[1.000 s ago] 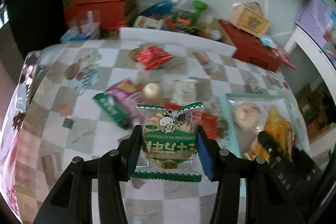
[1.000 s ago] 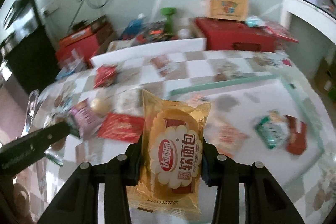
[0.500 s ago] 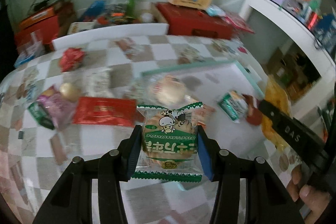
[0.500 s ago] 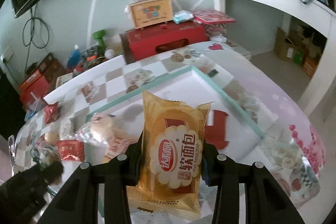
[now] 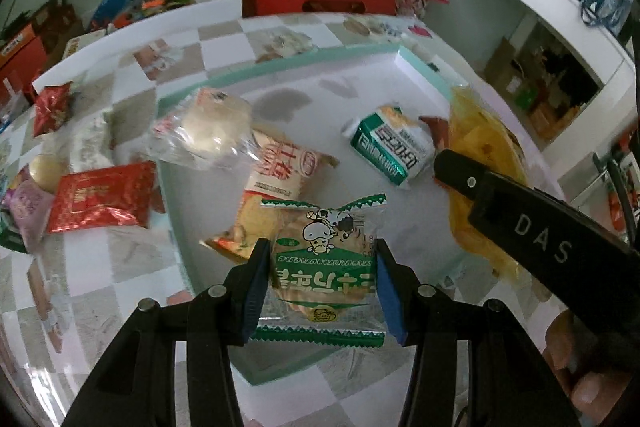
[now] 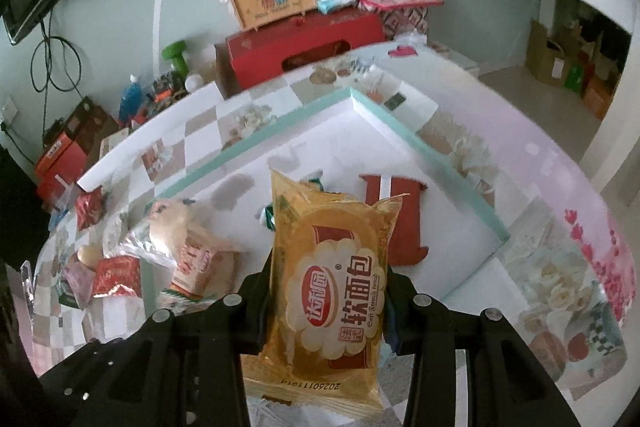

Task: Organize snacks
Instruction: 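Carry both bags over the white tray and open both tools to drop them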

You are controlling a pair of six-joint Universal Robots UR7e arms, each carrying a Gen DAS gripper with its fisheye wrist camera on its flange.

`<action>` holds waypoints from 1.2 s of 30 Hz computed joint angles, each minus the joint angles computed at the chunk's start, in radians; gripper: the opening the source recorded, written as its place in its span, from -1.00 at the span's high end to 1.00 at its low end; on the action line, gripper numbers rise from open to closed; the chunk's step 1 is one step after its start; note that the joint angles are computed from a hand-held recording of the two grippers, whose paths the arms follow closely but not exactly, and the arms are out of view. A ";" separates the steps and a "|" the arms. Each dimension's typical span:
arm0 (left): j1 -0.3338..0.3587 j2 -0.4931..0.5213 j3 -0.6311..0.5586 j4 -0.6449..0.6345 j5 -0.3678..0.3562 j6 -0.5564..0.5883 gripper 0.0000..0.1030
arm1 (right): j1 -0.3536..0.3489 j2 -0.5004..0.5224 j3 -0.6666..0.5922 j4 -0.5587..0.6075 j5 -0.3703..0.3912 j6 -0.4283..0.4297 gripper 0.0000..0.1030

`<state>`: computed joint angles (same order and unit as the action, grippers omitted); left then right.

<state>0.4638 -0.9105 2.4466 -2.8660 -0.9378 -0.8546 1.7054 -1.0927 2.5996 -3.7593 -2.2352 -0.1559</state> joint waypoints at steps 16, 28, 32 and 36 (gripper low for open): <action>0.025 0.055 -0.017 -0.047 0.052 0.043 0.00 | -0.077 0.006 -0.008 0.026 0.067 0.008 0.11; -0.011 -0.037 0.011 -0.018 0.055 -0.005 -0.29 | -0.029 -0.002 0.003 -0.055 0.027 -0.025 -0.25; -0.003 -0.095 0.027 0.053 0.091 -0.096 -0.29 | -0.028 -0.001 -0.001 -0.047 0.017 -0.019 -0.25; 0.026 -0.165 0.045 0.164 0.140 -0.239 -0.51 | -0.024 0.017 -0.011 -0.034 0.000 -0.014 -0.60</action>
